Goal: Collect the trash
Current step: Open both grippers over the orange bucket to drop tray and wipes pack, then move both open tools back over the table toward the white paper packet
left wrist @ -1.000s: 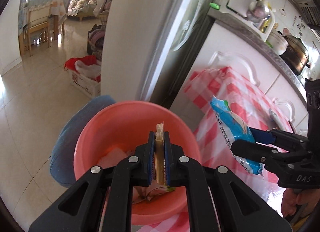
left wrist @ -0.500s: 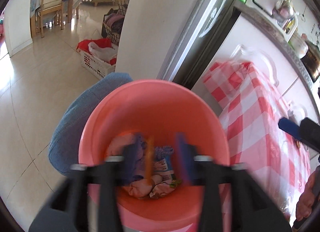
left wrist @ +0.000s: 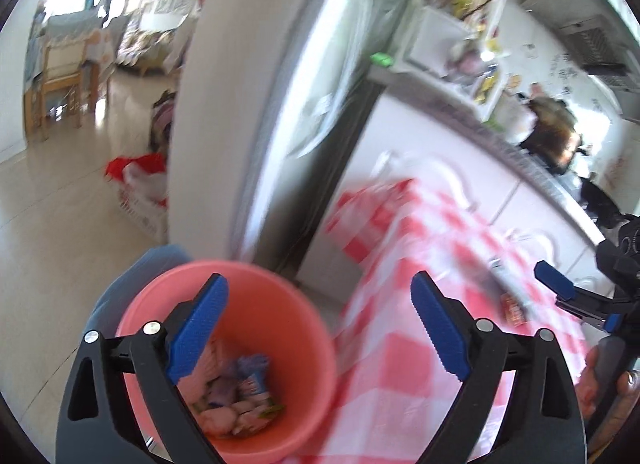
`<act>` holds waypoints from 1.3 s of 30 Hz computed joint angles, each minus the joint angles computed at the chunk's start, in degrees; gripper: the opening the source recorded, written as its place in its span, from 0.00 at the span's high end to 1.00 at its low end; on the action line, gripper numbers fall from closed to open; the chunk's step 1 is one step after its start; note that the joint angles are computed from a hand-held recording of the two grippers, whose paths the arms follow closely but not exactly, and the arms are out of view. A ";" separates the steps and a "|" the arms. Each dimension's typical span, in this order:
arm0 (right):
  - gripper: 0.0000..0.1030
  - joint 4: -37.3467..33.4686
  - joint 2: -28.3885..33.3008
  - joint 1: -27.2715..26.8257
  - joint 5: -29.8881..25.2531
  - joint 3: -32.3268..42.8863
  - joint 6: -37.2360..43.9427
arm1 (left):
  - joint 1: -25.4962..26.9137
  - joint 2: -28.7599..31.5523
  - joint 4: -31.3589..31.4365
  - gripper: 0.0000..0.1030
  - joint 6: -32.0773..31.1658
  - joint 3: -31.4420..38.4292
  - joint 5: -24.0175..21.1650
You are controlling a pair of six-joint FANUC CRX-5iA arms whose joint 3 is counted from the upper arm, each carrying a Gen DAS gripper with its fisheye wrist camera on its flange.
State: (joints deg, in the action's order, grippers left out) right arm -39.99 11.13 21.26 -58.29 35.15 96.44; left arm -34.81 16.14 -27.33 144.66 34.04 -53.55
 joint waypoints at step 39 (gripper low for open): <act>0.04 -32.77 -10.14 -33.26 -1.69 -10.58 14.35 | -2.03 21.22 41.43 0.05 -23.32 23.70 12.38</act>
State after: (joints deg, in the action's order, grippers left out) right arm -72.76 0.99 -12.00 -59.97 24.58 110.80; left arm -36.83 37.37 14.10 121.35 57.74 -41.17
